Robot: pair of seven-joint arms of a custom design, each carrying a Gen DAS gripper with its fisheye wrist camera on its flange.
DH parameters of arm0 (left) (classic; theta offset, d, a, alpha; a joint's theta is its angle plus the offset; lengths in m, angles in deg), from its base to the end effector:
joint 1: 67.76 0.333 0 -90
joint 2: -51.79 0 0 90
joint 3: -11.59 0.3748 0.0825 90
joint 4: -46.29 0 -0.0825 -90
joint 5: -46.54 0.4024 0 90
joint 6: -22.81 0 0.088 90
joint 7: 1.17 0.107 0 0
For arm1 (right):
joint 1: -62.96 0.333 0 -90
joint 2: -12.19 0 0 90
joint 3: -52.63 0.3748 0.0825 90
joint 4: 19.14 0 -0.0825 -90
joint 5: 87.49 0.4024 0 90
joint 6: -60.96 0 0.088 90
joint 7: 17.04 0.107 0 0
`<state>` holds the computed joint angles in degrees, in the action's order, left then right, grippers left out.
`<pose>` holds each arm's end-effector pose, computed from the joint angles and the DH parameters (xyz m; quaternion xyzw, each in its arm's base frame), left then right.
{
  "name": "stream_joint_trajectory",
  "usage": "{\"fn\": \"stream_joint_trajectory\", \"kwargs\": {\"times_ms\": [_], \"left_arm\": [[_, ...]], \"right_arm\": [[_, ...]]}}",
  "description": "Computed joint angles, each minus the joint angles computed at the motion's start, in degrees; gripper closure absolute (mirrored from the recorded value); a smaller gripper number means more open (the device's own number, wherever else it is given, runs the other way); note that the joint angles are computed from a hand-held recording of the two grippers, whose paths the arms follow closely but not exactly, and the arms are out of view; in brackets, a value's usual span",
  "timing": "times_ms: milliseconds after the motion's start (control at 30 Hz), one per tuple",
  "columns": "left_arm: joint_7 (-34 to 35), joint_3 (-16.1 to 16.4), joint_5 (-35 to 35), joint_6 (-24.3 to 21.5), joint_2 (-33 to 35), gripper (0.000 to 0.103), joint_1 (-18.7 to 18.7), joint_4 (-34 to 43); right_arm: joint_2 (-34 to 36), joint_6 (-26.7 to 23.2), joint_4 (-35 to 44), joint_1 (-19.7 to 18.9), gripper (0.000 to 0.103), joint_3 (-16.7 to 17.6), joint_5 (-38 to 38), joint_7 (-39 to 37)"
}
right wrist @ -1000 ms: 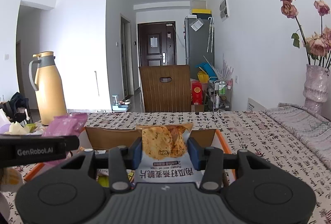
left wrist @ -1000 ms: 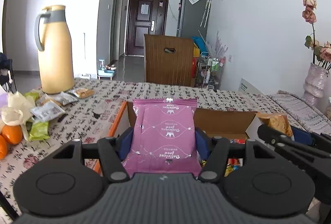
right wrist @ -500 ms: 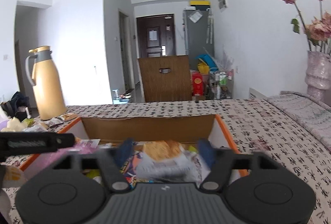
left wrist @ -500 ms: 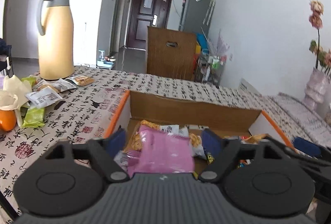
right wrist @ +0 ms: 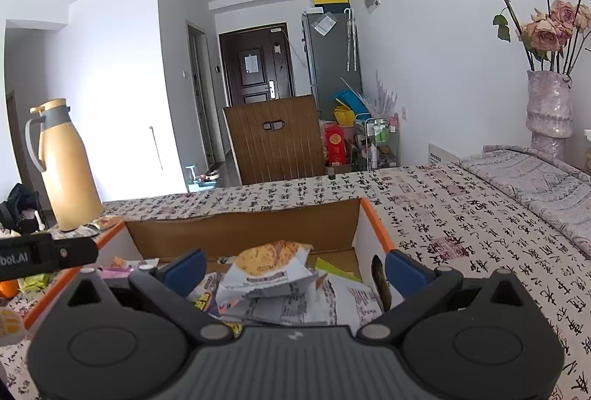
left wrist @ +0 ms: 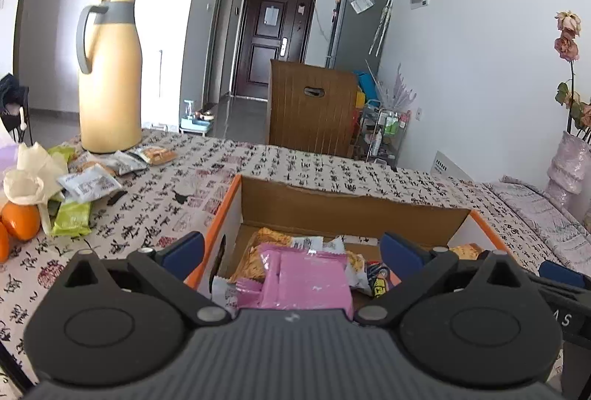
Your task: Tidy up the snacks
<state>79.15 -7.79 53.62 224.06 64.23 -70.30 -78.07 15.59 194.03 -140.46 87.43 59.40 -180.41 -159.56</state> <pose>0.5837 -0.2342 0.4852 -0.4983 0.6788 -0.4784 0.2491 0.5192 0.2926 0.4635 -0.4166 0.7128 -0.4346 0.3599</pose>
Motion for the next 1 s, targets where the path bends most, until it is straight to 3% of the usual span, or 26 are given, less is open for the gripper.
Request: {"fn": "stream_joint_trajectory", "kwargs": {"times_ms": [200,333,467,567,733,1000], "left_arm": [[1.0,2.44,-3.6,2.68,-3.42,0.0,-2.63,-2.77],[-4.8,2.25,2.26,3.95,-6.16,0.0,-0.36,-5.49],[-7.84,5.03,6.19,6.88,-10.07,0.0,-1.13,-10.17],[-13.14,7.92,13.32,8.92,-13.3,0.0,-1.27,-13.78],[-13.33,12.33,15.99,9.76,-18.57,0.0,-3.7,-19.83],[-20.43,21.85,30.79,11.62,-24.08,0.0,-6.99,-27.54]], "right_arm": [[-2.69,-1.62,-1.62,0.86,0.0,1.19,0.5,-0.94],[-4.7,-2.36,-3.24,1.47,0.0,2.37,1.92,-1.89],[-7.01,-3.91,-5.51,2.49,0.0,3.99,3.67,-1.46],[-8.63,-5.37,-7.3,3.46,0.0,5.36,5.18,-1.92],[-11.29,-7.8,-10.29,5.51,0.0,7.92,7.81,-1.92],[-13.88,-10.98,-13.6,8.95,0.0,11.27,12.89,-2.04]]}}
